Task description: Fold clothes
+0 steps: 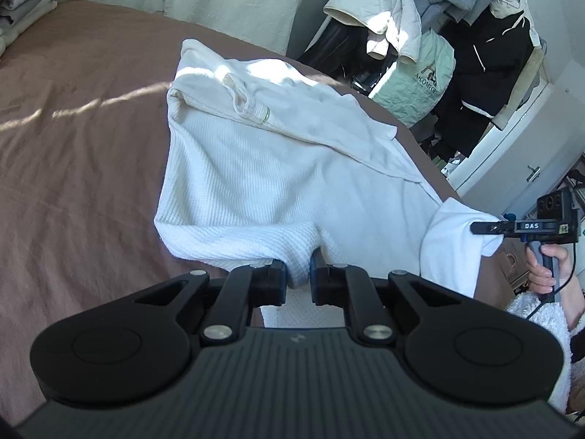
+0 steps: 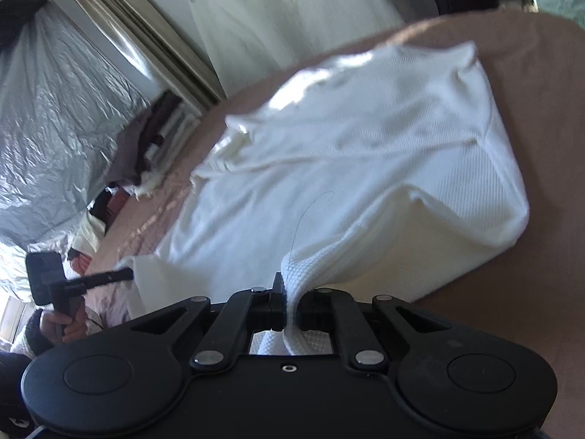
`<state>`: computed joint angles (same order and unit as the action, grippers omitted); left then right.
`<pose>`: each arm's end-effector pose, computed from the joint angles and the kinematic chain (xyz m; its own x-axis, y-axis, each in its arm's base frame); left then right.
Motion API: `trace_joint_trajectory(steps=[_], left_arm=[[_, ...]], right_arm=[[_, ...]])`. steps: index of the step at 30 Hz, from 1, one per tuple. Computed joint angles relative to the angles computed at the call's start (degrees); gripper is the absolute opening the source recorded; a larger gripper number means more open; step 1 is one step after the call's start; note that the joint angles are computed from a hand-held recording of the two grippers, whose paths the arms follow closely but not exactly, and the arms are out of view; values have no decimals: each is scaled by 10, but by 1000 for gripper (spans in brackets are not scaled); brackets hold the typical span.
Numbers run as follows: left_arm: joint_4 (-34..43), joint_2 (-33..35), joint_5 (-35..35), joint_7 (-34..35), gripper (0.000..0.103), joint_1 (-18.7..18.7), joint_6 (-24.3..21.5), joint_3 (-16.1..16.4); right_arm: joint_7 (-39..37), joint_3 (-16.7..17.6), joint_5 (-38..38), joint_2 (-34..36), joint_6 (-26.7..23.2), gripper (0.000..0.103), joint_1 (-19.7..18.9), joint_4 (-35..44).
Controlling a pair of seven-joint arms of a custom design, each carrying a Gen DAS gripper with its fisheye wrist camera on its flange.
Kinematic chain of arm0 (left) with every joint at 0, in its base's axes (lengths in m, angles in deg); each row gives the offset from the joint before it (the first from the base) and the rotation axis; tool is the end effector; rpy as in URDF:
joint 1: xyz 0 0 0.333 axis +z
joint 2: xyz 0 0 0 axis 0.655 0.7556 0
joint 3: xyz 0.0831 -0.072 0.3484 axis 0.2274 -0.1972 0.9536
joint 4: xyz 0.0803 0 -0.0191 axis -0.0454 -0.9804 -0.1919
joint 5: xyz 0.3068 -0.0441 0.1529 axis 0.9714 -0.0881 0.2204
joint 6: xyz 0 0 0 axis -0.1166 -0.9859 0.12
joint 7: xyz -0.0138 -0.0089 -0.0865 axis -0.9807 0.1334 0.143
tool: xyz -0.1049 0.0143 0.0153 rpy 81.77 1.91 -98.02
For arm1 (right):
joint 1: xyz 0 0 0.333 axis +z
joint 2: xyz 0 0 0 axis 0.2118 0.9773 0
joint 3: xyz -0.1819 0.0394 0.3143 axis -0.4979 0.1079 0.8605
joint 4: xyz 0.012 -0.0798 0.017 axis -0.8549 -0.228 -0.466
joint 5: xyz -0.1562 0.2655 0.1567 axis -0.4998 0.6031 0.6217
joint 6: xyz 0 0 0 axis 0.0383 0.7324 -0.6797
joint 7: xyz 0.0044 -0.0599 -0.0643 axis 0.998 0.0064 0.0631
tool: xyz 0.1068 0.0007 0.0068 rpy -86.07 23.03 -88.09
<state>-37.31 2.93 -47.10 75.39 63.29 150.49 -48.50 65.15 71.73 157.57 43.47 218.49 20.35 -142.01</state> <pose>0.6300 0.1397 0.4677 -0.3675 -0.7808 0.5052 -0.7524 -0.0697 -0.6550 0.5976 0.1047 0.4929 0.2109 -0.7992 -0.5629 -0.7806 0.2089 -0.5891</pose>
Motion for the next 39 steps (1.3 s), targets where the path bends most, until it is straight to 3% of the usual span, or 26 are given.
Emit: trace_joint_trajectory(steps=[4,7,9,15,17,19,21,27,28,29,32,35,39], left_arm=[[-2,-11,-13,-70,11,2,-4,8],[-4,-14,127,-250,11,-36,27,38],[-4,-11,206,-315,11,-43,12,42],[-18,-26,187,-278,11,-14,-9,10],[-18,-33,185,-258,12,-14,-14,8],[-22,-36,191,-256,19,-18,-20,11],[-26,-37,198,-260,36,-23,-20,14],[-48,-33,224,-248,66,-35,-3,15],[-49,-32,237,-246,66,-37,-10,14],[-52,-32,251,-245,64,-41,-14,14],[-74,-44,270,-233,6,-49,12,14],[-62,-47,204,-230,6,-26,-16,10],[-39,-56,104,-167,6,-10,-17,9]], right_arm=[[-79,6,91,-13,31,7,0,-6],[-132,3,166,-13,43,7,5,-3],[-122,-3,166,-7,55,7,13,0],[0,-10,97,8,82,7,17,-3],[-2,-6,114,7,85,7,10,-4],[-6,-5,128,6,87,7,8,-5],[0,-6,126,6,90,7,9,-6],[101,-6,0,13,93,7,13,-13],[104,-3,-4,13,93,7,10,-13],[107,-1,-5,13,94,7,8,-13],[110,5,-1,11,97,7,2,-15],[81,12,34,5,98,7,-4,-15],[14,13,109,-5,94,7,-4,-12]])
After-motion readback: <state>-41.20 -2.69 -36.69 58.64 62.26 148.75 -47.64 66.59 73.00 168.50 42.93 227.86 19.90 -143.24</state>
